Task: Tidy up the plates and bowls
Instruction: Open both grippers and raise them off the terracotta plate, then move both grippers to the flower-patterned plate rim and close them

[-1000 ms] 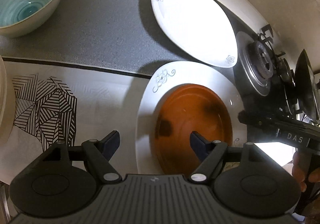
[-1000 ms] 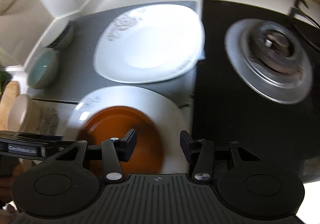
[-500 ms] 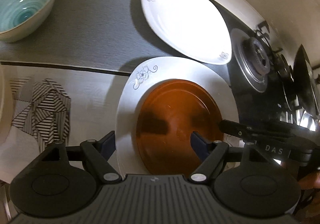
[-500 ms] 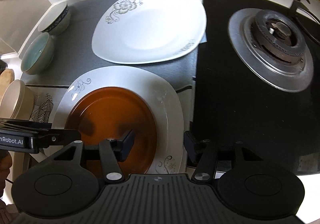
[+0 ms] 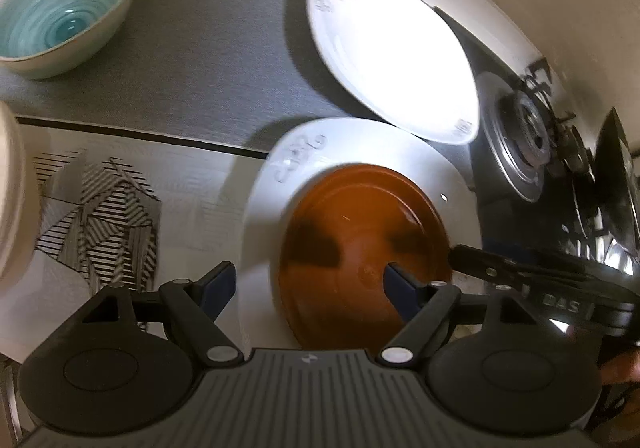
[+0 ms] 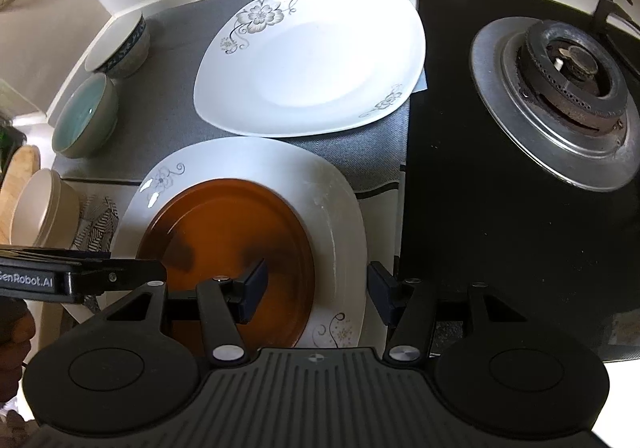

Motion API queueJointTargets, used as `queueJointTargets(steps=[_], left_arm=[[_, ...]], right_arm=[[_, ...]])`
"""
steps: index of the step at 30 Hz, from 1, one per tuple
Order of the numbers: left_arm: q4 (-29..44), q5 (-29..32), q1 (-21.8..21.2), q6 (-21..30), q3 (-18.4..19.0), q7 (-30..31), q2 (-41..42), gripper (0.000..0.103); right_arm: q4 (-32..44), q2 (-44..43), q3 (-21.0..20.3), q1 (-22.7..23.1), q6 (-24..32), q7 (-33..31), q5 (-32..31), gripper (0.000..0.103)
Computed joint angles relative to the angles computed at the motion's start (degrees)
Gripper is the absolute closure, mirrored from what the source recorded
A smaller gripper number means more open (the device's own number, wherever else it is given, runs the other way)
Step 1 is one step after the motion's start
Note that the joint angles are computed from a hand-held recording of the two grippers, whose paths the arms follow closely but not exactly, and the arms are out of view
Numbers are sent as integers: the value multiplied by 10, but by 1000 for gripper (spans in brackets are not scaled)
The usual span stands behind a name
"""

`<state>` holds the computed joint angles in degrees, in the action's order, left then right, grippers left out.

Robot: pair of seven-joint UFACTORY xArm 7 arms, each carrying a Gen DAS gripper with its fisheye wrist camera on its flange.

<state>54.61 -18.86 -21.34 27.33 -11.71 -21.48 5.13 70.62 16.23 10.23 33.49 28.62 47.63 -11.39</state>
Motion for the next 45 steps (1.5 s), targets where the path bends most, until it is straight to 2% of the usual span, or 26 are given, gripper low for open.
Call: queueJointTargets(steps=[4, 10, 13, 15, 18, 22, 29, 32, 33, 36, 38, 41, 45], left_arm=[[-3, 31, 2, -10, 10, -39, -6, 16], [25, 114, 2, -32, 22, -115, 7, 14], [53, 164, -1, -50, 31, -166, 25, 12], [76, 207, -8, -59, 44, -215, 43, 6], [119, 264, -19, -59, 61, -274, 77, 6], [184, 279, -23, -34, 67, -297, 132, 6], [269, 281, -31, 17, 76, -294, 206, 6], [279, 272, -29, 22, 73, -284, 218, 6], [281, 270, -28, 21, 72, -280, 220, 6], [280, 271, -31, 16, 75, -273, 221, 6], [277, 271, -33, 12, 77, -273, 221, 6], [279, 278, -37, 9, 87, -283, 224, 6], [283, 280, -34, 9, 89, -289, 228, 7]], right_arm=[[-14, -14, -15, 2, -14, 33, -23, 37], [-22, -23, -32, -12, -60, 83, -55, 35], [-18, -17, -59, -9, -102, 126, -109, 33], [-7, -6, -87, 1, -126, 165, -163, 33], [25, 26, -123, 9, -156, 199, -231, 33], [70, 74, -127, -8, -177, 168, -222, 33], [143, 152, -82, -54, -167, 40, -108, 33], [166, 174, -51, -74, -168, -20, -68, 33], [174, 180, -46, -74, -165, -34, -59, 29], [204, 191, -83, -35, -134, -40, -58, 29], [214, 194, -87, -28, -128, -47, -42, 29], [232, 208, -66, -39, -141, -96, -20, 29], [269, 237, -37, -53, -129, -156, 25, 30]])
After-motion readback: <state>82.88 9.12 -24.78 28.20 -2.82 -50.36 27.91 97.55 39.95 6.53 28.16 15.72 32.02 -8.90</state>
